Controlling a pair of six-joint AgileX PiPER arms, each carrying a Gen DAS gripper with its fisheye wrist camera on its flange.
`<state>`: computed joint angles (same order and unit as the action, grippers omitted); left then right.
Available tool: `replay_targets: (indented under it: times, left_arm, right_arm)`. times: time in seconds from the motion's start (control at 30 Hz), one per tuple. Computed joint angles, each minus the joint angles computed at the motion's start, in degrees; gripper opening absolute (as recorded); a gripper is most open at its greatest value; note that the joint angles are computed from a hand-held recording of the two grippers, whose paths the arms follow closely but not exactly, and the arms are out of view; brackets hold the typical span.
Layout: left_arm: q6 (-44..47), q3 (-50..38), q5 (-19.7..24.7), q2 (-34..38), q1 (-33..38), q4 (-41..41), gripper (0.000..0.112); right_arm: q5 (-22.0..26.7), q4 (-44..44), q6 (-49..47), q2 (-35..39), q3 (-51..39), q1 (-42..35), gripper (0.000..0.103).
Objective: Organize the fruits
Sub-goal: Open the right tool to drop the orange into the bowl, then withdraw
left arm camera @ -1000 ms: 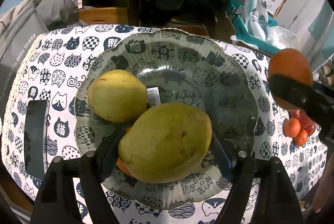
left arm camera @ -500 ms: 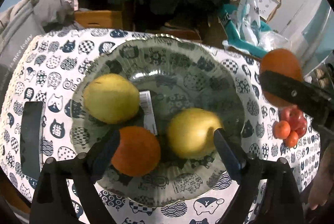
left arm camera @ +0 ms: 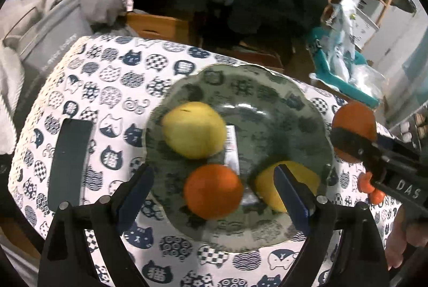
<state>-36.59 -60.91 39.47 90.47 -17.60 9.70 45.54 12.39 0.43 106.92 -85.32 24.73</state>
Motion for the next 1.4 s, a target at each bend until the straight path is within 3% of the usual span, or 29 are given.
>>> replay_targets:
  times: [0.73,1.1,1.4]
  left_arm:
    - [1.1,4.6,0.5,-4.0,5.2,0.7,0.092]
    - [0.3,3.6,1.4,-4.9,3.5,1.5,0.092]
    - [-1.4,1.7,2.9,-7.2,0.6,2.7,0.092]
  right_arm:
    - [2.5,-1.0,1.8,5.9,-4.9,4.0,0.068]
    - [1.5,-0.5,2.3,1.4,-4.3,2.8,0.068]
    - [0.5,-8.4,5.9,-4.8,-1.6,3.7,0.068]
